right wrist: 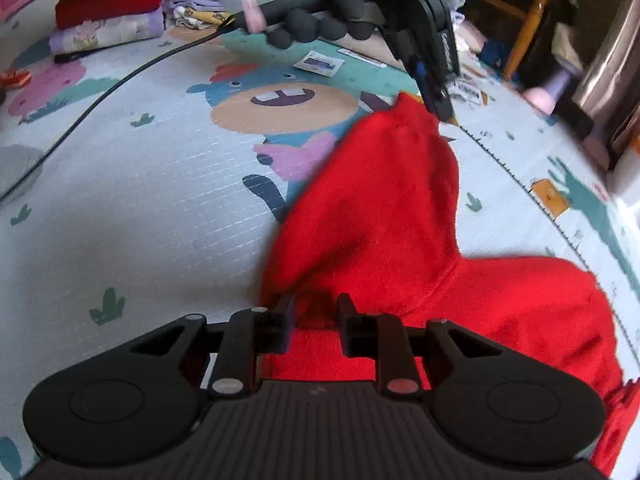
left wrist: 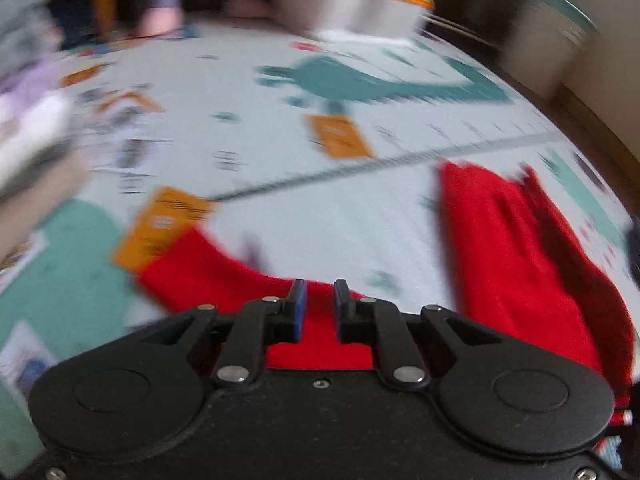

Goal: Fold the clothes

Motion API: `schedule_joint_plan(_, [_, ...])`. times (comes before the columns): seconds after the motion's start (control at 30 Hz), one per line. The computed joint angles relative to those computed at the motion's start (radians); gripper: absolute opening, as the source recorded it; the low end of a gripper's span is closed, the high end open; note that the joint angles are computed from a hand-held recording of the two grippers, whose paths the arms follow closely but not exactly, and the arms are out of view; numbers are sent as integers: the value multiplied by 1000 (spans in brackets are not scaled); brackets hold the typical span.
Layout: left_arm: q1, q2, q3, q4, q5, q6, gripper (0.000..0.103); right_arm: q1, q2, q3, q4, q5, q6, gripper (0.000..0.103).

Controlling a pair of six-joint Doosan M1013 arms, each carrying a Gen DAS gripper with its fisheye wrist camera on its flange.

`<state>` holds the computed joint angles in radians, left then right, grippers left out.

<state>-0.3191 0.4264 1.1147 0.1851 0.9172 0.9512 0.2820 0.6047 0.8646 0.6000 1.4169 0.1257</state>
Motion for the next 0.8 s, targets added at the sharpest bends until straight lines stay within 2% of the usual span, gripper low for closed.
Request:
schedule_joint_plan(0.1, [-3,31,-32,-70,7,99,11,2,-17,30,26,-49,-40,25])
schedule_joint_plan(0.2, [6,82,-95,-20,111,5,11,7,-10,21,17,-37,-25,30])
schedule_joint_plan(0.3, [18,70,-72,54,84,-71,7,10,4,-3,-3,-4,8,30])
schedule_joint_plan(0.4, [32,27,-27,58,15,-86,7,9,1,2,-3,-6,11,30])
schedule_joint_plan(0.57, [9,35,-39,-50,47,156,8,9,9,-11,-1,12,28,30])
schedule_joint_plan(0.63, [2,62,-68,-54,80,187,9,11,10,-12,-5,13,33,30])
schedule_joint_plan(0.8, [23,98,-110,34,120,-7,10,16,5,-6,-18,4,38,30])
